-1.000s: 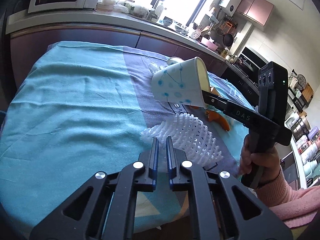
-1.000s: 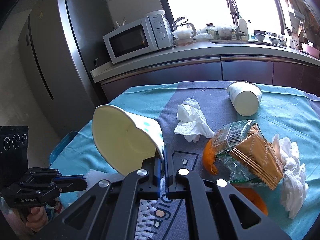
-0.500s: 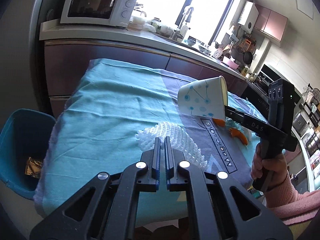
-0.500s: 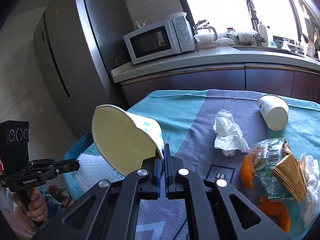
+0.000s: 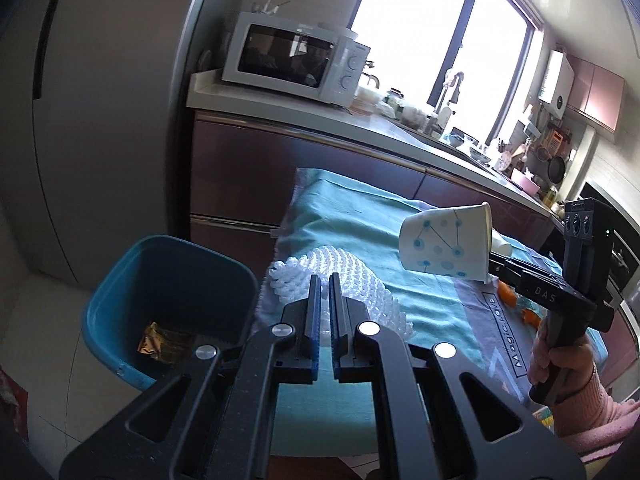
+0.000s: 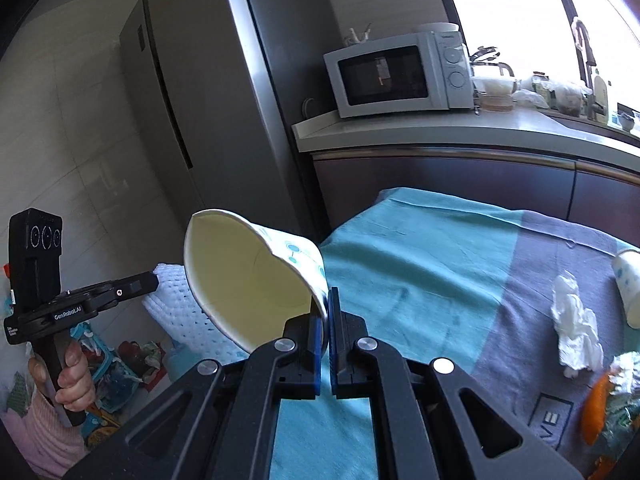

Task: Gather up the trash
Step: 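Carry the cup and foam net to the bin and release both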

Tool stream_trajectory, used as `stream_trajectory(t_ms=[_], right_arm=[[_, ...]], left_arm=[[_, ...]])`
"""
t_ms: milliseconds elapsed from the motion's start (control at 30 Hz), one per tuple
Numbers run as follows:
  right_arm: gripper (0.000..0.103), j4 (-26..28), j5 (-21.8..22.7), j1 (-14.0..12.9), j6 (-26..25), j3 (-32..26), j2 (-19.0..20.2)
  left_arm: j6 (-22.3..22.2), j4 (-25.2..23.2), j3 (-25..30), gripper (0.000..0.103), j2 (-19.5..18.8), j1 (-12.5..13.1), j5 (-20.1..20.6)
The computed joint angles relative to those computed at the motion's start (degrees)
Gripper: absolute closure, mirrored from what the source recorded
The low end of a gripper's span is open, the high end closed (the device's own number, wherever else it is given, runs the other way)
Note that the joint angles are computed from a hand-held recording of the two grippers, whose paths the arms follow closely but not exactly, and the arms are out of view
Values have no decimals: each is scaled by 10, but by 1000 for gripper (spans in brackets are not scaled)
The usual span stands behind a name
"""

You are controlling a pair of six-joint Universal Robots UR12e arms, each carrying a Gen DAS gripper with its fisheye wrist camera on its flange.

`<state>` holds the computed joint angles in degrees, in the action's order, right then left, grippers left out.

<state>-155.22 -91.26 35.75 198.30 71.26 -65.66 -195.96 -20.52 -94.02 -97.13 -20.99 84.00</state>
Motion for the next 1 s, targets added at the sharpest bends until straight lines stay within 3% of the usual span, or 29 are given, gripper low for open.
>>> stream_trajectory(t_ms=[233,500,800,1000], right_arm=[[101,40,38,8,-39,-79,49],[101,115,50,21,-84,-175,105],[101,203,50,30,-112,-267,159],[101,270,46,35,-128,-332,199]], left_arm=[[-28,-6,-18,98,15,29,51],[-56,-34,-28,98,13,53,74],[-69,-55,-25,98,0,51,103],[-80,-72,-21,98,-10,54,102]])
